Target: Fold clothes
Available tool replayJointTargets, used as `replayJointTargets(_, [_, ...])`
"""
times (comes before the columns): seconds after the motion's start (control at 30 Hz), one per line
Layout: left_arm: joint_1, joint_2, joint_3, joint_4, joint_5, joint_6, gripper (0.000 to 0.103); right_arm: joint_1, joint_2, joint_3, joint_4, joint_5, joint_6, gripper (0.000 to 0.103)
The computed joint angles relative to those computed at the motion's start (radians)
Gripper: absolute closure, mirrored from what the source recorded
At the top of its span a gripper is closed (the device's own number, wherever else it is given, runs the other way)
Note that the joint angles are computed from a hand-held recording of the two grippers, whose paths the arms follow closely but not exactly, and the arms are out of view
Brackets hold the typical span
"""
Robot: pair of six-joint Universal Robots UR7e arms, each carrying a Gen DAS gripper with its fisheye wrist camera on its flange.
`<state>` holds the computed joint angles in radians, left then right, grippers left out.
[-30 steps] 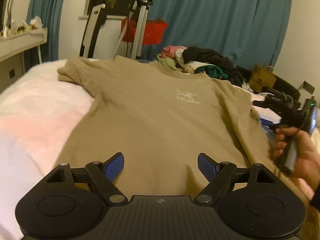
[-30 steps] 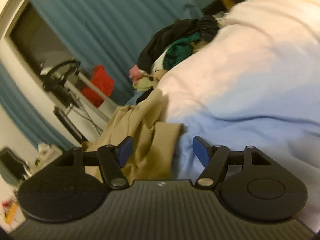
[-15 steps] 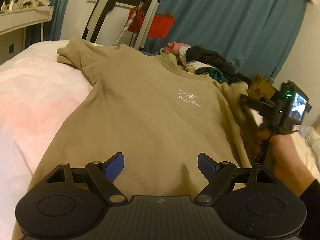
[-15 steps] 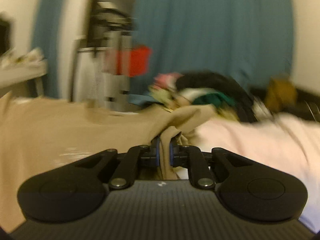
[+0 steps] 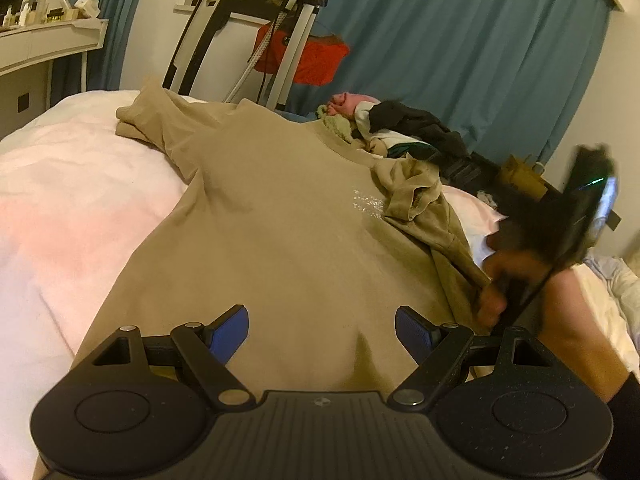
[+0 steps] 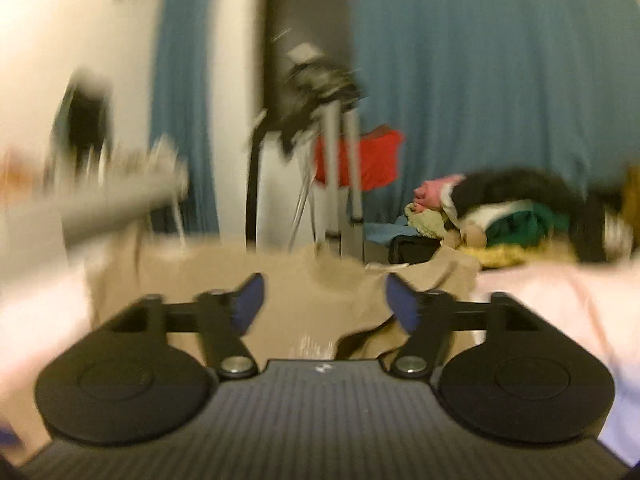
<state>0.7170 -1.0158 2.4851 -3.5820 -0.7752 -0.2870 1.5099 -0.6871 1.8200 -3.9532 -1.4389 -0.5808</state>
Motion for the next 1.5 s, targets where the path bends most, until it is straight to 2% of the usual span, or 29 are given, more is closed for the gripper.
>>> replayJointTargets(0.07, [0.000, 0.008, -0.002, -0.016, 0.007, 0.009, 0.021, -0.020, -0.032, -0.012, 0.045, 0.009, 0.203, 0.031])
replayJointTargets(0.13, [0.006, 0.022, -0.009, -0.046, 0.012, 0.033, 0.021, -0.027, -0.042, -0.031, 0.091, -0.013, 0.297, 0.032])
replayJointTargets(0.17, [0.010, 0.029, -0.013, -0.061, 0.013, 0.046, 0.021, -0.026, -0.038, -0.053, 0.129, -0.036, 0.309, 0.032])
replayJointTargets(0.27, [0.026, 0.049, -0.028, -0.091, 0.012, 0.078, 0.021, -0.012, 0.004, -0.156, 0.251, -0.127, 0.283, 0.035])
replayJointTargets(0.33, [0.039, 0.054, -0.035, -0.100, 0.001, 0.093, 0.021, -0.004, 0.030, -0.220, 0.344, -0.179, 0.244, 0.052])
replayJointTargets(0.37, [0.043, 0.057, -0.038, -0.100, 0.002, 0.096, 0.021, 0.007, 0.048, -0.255, 0.369, -0.235, 0.227, 0.075])
replayJointTargets(0.4, [0.046, 0.059, -0.040, -0.100, 0.002, 0.100, 0.021, 0.013, 0.054, -0.266, 0.357, -0.263, 0.215, 0.088])
replayJointTargets(0.57, [0.060, 0.042, -0.038, -0.087, -0.030, 0.068, 0.021, 0.019, 0.017, -0.228, 0.228, -0.321, 0.151, 0.094])
replayJointTargets(0.67, [0.062, 0.028, -0.032, -0.079, -0.046, 0.060, 0.021, -0.002, -0.044, -0.204, 0.205, -0.328, 0.126, 0.094])
replayJointTargets(0.8, [0.047, 0.032, -0.023, -0.089, -0.043, 0.085, 0.021, -0.039, -0.098, -0.252, 0.235, -0.406, 0.096, 0.094])
replayJointTargets(0.9, [0.037, 0.046, -0.026, -0.095, -0.036, 0.112, 0.021, -0.070, -0.099, -0.316, 0.285, -0.487, 0.071, 0.094])
replayJointTargets(1.0, [0.034, 0.070, -0.037, -0.095, -0.029, 0.140, 0.021, -0.105, -0.095, -0.338, 0.309, -0.519, 0.031, 0.092])
replayJointTargets(1.07, [0.033, 0.087, -0.046, -0.092, -0.022, 0.148, 0.021, -0.129, -0.114, -0.291, 0.279, -0.478, 0.057, 0.088])
replayJointTargets(1.13, [0.033, 0.099, -0.055, -0.087, -0.018, 0.150, 0.021, -0.149, -0.134, -0.242, 0.248, -0.443, 0.080, 0.071])
replayJointTargets(1.17, [0.033, 0.103, -0.058, -0.087, -0.016, 0.155, 0.021, -0.153, -0.144, -0.216, 0.232, -0.440, 0.084, 0.050])
replayJointTargets(1.2, [0.032, 0.106, -0.060, -0.088, -0.014, 0.161, 0.021, -0.155, -0.158, -0.184, 0.210, -0.431, 0.090, 0.036])
replayJointTargets(1.33, [0.017, 0.094, -0.047, -0.069, -0.013, 0.148, 0.021, -0.140, -0.244, -0.015, 0.129, -0.391, 0.147, 0.036])
replayJointTargets(1.5, [-0.036, 0.045, -0.004, -0.005, -0.012, 0.113, 0.021, -0.061, -0.391, 0.265, 0.013, -0.413, 0.257, 0.036])
